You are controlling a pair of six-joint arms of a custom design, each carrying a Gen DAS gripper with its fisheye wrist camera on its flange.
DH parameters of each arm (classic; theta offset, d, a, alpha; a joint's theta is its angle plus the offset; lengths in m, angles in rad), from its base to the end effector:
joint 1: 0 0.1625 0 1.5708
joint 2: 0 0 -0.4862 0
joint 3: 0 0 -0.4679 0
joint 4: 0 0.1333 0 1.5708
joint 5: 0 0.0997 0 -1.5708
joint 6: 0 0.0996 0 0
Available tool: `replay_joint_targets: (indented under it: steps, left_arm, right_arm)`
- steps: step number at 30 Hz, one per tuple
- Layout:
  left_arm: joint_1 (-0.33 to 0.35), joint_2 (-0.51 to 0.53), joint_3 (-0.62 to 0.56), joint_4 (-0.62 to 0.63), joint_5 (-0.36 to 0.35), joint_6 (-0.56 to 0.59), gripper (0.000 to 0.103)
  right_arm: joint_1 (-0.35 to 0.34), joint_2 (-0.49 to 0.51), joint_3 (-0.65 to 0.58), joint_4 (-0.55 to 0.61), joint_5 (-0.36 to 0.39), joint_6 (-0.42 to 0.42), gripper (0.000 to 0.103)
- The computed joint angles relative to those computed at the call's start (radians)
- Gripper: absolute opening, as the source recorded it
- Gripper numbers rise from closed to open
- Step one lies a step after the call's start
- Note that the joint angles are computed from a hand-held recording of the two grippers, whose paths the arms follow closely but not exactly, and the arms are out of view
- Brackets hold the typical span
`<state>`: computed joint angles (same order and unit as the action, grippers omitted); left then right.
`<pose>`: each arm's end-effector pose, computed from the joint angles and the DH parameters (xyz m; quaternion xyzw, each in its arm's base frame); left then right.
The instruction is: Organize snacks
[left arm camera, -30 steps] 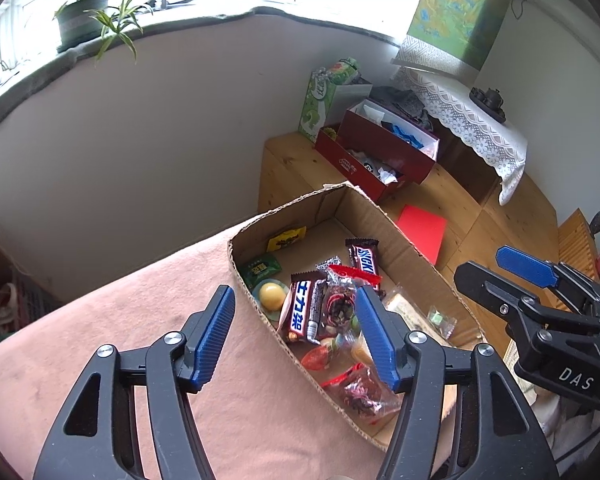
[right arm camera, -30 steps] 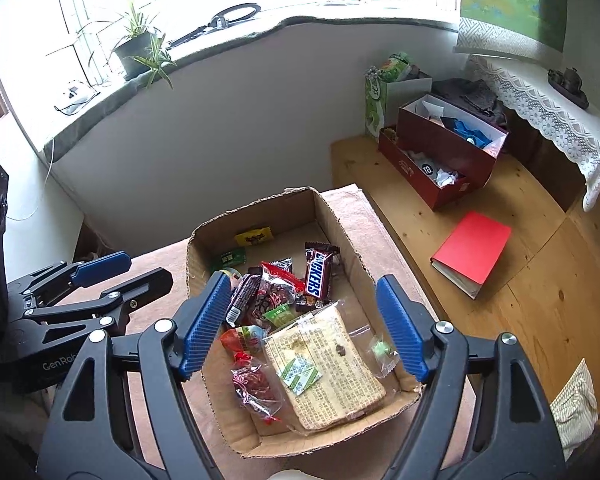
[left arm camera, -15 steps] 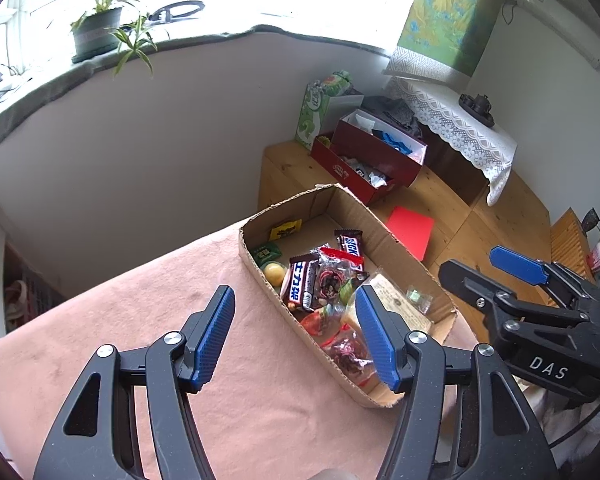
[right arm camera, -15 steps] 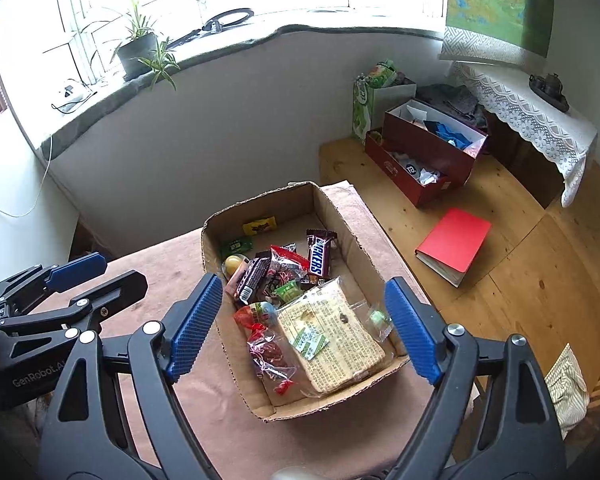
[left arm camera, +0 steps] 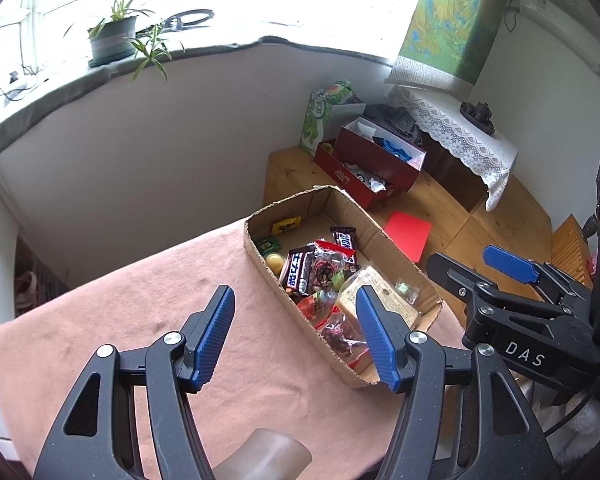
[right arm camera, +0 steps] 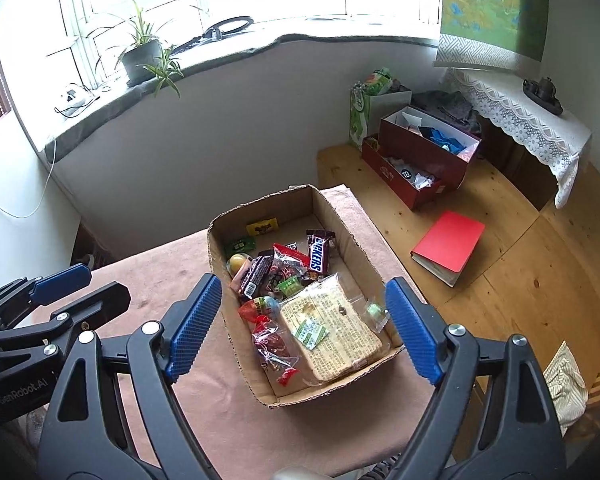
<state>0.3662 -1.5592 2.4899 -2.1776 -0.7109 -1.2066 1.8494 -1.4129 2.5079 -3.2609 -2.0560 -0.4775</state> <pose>-0.2604 -0.3235 0.1801 0.0663 0.8972 -0.3319 0.2838 0.1998 -0.3825 0.2097 0.2771 -0.8885 0.2604 0.2568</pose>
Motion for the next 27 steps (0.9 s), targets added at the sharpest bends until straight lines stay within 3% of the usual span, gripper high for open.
replay_joint_targets:
  steps: [27]
  left_arm:
    - [-0.022, -0.034, -0.001, 0.051, 0.020, -0.052, 0.063]
  right_arm:
    - [0.031, -0.007, 0.004, -0.003, -0.020, 0.001, 0.087]
